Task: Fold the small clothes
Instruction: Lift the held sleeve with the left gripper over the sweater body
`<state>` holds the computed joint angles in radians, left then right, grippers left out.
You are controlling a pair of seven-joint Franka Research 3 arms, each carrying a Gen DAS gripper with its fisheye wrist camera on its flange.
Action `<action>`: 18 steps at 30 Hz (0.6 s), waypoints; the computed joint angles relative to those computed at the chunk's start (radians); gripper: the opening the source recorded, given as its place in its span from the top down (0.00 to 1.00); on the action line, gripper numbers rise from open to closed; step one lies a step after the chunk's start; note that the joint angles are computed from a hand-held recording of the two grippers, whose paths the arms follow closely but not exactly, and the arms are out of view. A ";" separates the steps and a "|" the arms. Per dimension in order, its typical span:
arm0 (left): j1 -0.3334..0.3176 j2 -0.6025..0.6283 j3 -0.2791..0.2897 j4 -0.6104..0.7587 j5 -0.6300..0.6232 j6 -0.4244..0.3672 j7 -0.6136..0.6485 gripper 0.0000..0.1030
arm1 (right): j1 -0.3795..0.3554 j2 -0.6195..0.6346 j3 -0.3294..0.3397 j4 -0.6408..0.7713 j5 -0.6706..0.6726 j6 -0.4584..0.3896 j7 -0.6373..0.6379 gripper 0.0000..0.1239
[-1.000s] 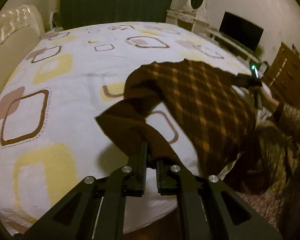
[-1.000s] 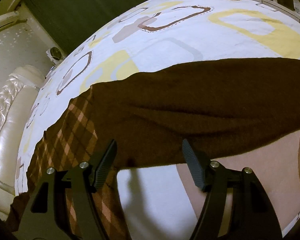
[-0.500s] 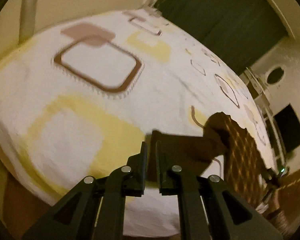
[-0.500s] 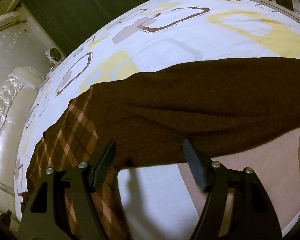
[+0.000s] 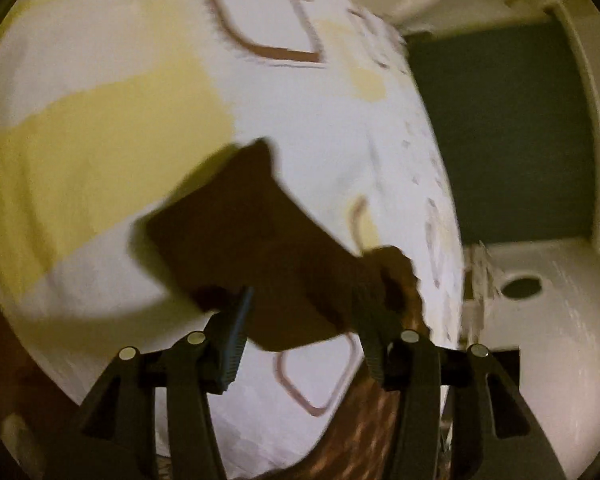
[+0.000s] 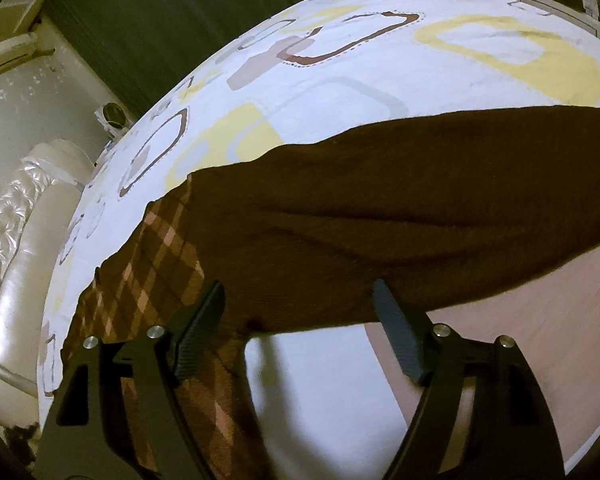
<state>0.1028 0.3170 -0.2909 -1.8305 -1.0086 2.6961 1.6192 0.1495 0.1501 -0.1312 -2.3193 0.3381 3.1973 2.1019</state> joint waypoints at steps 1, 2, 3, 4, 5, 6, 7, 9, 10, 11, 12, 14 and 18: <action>-0.002 -0.011 0.001 -0.023 -0.009 0.025 -0.007 0.51 | -0.035 0.000 0.038 0.003 0.024 0.000 -0.025 0.38; -0.004 -0.021 0.004 -0.042 -0.009 0.039 -0.012 0.51 | -0.065 0.000 0.071 0.004 0.049 0.001 -0.049 0.38; -0.007 -0.031 0.007 -0.057 -0.006 0.053 -0.020 0.51 | -0.093 -0.001 0.103 0.004 0.077 0.003 -0.076 0.38; -0.006 -0.044 0.006 -0.077 -0.020 0.074 -0.013 0.51 | -0.128 -0.001 0.143 0.005 0.112 0.007 -0.108 0.38; -0.008 -0.053 0.008 -0.087 -0.020 0.082 -0.011 0.51 | -0.147 -0.001 0.166 0.004 0.139 0.012 -0.131 0.38; -0.016 -0.061 0.017 -0.099 -0.001 0.093 -0.028 0.51 | -0.168 0.001 0.191 0.007 0.168 0.017 -0.157 0.38; -0.017 -0.064 0.019 -0.103 0.002 0.097 -0.033 0.51 | -0.163 0.002 0.188 0.006 0.178 0.021 -0.166 0.38; -0.009 -0.065 0.011 -0.105 -0.030 0.100 -0.016 0.51 | -0.113 0.002 0.140 0.002 0.166 0.026 -0.152 0.38; -0.008 -0.069 0.010 -0.109 -0.044 0.102 -0.007 0.51 | -0.090 0.002 0.116 0.001 0.157 0.026 -0.142 0.38; -0.013 -0.075 0.015 -0.115 -0.037 0.108 -0.010 0.51 | -0.068 0.002 0.093 0.001 0.145 0.023 -0.131 0.38; -0.020 -0.078 0.017 -0.121 -0.032 0.118 -0.017 0.51 | -0.058 0.001 0.083 0.000 0.140 0.023 -0.125 0.38; -0.024 -0.089 0.016 -0.133 -0.049 0.136 -0.002 0.51 | -0.077 0.000 0.105 0.000 0.153 0.023 -0.134 0.38; -0.035 -0.085 0.026 -0.140 -0.012 0.141 -0.036 0.51 | -0.072 -0.001 0.100 0.000 0.155 0.021 -0.134 0.38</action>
<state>0.0675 0.2317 -0.2651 -1.9708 -1.0202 2.8366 1.5828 0.0771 0.1492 -0.0316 -2.3194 0.4932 3.2181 1.9676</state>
